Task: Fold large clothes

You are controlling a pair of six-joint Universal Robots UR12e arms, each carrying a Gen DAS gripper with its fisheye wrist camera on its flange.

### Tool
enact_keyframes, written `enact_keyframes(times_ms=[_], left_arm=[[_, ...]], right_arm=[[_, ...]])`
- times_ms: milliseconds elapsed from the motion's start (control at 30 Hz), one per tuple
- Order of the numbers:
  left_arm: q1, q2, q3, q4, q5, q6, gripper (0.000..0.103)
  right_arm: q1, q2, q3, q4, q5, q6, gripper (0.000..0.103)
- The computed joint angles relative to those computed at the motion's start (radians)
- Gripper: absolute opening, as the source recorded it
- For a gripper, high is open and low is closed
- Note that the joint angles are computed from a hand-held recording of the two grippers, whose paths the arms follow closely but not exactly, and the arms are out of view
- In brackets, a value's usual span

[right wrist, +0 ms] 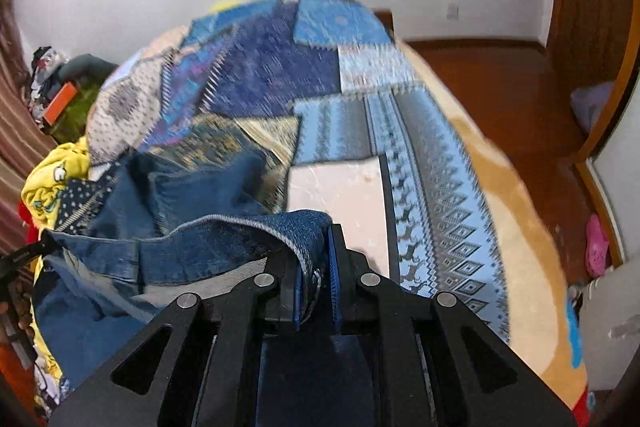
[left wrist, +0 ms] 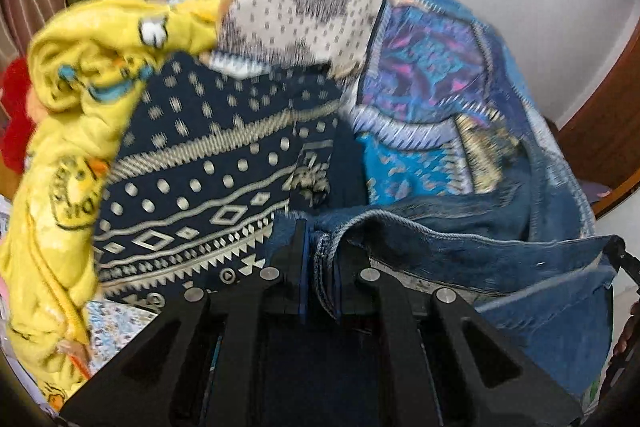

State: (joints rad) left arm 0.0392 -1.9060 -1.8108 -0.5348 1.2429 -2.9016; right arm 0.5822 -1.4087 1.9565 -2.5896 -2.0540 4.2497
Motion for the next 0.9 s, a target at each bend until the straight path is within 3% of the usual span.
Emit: enact_keyframes(times_ms=[33, 167, 267, 367, 433, 500, 600, 700, 833, 900], left_arm=[[-0.001, -0.009, 0.009, -0.023, 0.003, 0.002, 0.009], [-0.006, -0.017, 0.017, -0.057, 0.023, 0.051, 0.010], [-0.013, 0.002, 0.022, -0.082, 0.049, 0.094, 0.011], [-0.005, 0.035, 0.022, -0.101, 0.013, 0.124, 0.016], [0.000, 0.060, 0.017, -0.089, -0.003, 0.119, 0.045], [0.012, 0.090, -0.002, -0.043, -0.032, 0.102, 0.056], [0.020, 0.114, -0.010, -0.053, -0.049, 0.127, 0.058], [0.024, 0.142, -0.040, -0.045, -0.048, 0.174, 0.059], [0.051, 0.148, -0.032, -0.122, -0.148, 0.179, 0.094], [0.045, 0.135, -0.015, -0.126, -0.129, 0.156, 0.094]], right_arm=[[-0.007, -0.004, 0.010, -0.003, 0.019, 0.004, 0.010], [-0.022, -0.032, 0.044, -0.026, 0.070, 0.007, 0.030], [-0.013, -0.055, 0.048, -0.028, 0.051, 0.001, 0.039], [0.015, -0.059, 0.011, 0.038, -0.015, -0.028, 0.040], [0.040, -0.059, -0.007, 0.043, -0.067, -0.050, 0.042], [0.061, -0.059, -0.021, 0.024, -0.107, -0.065, 0.056], [0.098, -0.054, -0.034, -0.030, -0.188, -0.073, 0.075], [0.111, -0.039, -0.058, -0.026, -0.179, -0.105, 0.078], [0.114, -0.010, -0.079, -0.016, -0.109, -0.153, 0.078], [0.113, 0.007, -0.090, -0.001, -0.071, -0.170, 0.078]])
